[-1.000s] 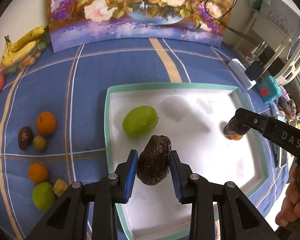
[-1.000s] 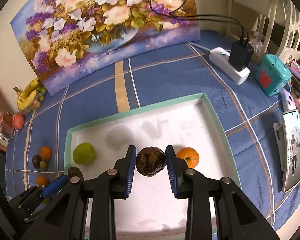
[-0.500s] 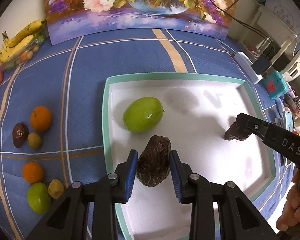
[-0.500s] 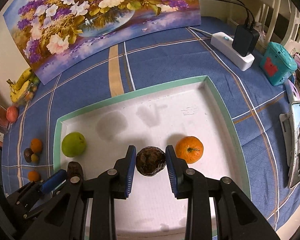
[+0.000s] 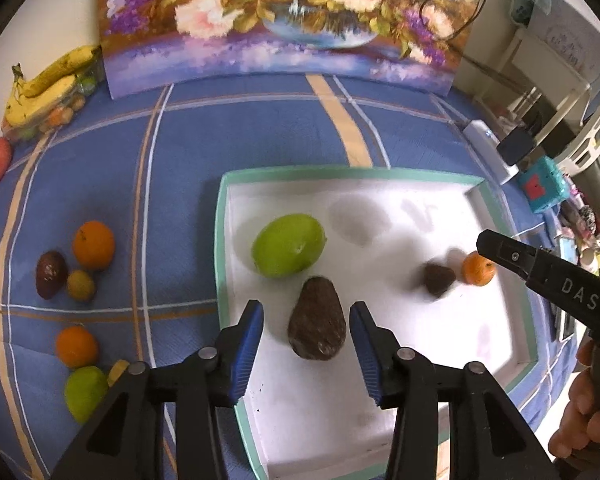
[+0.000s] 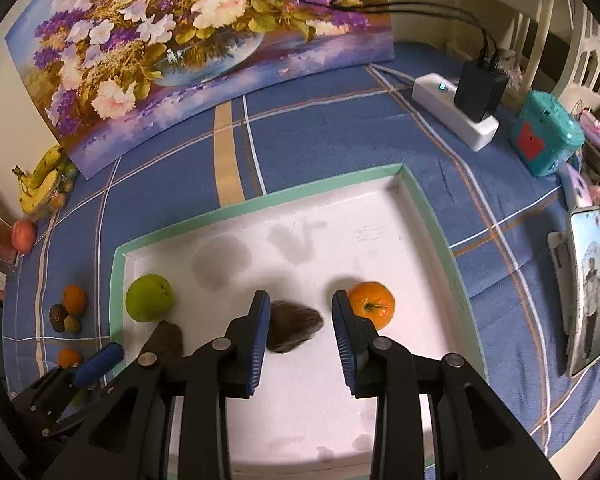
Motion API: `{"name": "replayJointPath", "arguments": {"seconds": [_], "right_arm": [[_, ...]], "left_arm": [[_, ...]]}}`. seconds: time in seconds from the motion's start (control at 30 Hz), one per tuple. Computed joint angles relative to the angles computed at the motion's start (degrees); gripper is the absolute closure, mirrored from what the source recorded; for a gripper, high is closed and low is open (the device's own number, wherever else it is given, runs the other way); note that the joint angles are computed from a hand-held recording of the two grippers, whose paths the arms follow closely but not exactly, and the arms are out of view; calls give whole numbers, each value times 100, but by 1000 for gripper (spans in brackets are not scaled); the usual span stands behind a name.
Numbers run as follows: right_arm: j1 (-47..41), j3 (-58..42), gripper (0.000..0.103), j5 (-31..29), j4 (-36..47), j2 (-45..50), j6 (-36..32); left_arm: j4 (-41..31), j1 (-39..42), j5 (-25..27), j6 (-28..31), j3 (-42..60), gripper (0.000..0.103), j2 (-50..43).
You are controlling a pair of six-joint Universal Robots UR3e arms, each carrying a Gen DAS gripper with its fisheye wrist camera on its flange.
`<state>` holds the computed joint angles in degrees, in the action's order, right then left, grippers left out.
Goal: Organize fruits
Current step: 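Carry the date into the white tray and open the left tool while the right tool releases its fruit there, then lift both open tools away from the tray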
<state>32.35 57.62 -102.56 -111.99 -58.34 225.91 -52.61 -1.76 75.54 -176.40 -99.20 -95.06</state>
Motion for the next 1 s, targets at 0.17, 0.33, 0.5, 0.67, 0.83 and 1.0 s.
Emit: {"name": "replayJointPath", "arguments": {"seconds": [0.17, 0.33, 0.5, 0.67, 0.83, 1.0], "right_arm": [[76, 40, 70, -224, -93, -173, 4], [158, -98, 70, -353, -52, -169, -21], [188, -157, 70, -369, -12, -136, -23], [198, -163, 70, -381, 23, -133, 11], [215, -236, 70, -388, 79, -92, 15], [222, -306, 70, -374, 114, -49, -14]], "left_arm": [[-22, 246, -169, -11, 1, 54, 242], [-51, 555, -283, -41, -96, 54, 414], [-17, 839, -334, -126, -222, 54, 493], [11, 1136, -371, -170, -348, 54, 629], [12, 1414, -422, -225, -439, 50, 749], [-7, 1709, -534, -220, -538, 49, 882]]}}
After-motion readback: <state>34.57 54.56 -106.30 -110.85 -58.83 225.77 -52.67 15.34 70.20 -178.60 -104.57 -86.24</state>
